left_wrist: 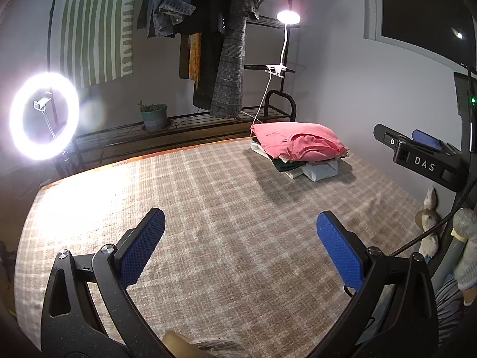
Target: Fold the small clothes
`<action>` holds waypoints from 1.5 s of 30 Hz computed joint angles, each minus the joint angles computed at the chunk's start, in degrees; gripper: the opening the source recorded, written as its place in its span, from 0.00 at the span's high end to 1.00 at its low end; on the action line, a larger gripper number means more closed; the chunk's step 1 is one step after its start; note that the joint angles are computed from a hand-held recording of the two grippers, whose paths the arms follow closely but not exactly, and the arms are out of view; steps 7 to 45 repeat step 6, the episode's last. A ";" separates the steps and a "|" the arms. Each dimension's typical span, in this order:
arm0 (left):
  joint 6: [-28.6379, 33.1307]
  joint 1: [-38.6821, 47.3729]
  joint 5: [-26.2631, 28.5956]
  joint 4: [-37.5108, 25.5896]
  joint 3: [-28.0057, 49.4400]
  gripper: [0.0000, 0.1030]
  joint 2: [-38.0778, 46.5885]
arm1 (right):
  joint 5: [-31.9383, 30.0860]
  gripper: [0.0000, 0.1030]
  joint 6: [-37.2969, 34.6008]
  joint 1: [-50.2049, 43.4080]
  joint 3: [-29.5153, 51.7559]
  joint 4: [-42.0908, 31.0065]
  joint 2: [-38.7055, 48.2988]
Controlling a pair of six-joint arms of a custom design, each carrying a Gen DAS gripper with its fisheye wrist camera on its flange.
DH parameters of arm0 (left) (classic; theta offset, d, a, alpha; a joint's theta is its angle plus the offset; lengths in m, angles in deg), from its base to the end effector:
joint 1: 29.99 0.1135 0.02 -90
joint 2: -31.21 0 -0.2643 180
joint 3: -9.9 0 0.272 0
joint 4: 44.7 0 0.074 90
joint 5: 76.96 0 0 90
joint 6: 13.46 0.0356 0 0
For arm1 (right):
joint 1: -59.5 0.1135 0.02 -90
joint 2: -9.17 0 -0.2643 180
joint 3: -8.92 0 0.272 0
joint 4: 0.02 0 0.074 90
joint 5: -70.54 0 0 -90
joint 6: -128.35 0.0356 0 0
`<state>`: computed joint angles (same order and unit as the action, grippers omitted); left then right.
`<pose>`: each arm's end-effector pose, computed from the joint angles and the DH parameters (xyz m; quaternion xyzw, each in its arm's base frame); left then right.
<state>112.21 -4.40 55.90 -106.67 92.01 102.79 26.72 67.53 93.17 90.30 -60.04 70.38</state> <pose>0.2506 0.0932 0.3357 0.1974 0.8647 -0.1402 0.4402 0.2005 0.1027 0.3757 0.1334 0.8391 -0.0999 0.5179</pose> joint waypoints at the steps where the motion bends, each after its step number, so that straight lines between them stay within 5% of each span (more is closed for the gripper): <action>1: 0.27 0.06 0.05 0.23 -0.01 0.00 0.09 | 0.00 0.00 0.01 0.02 0.00 0.01 0.02; 45: 0.48 0.14 0.04 0.20 0.26 0.00 0.64 | 0.12 0.00 0.09 0.10 0.04 -0.06 0.04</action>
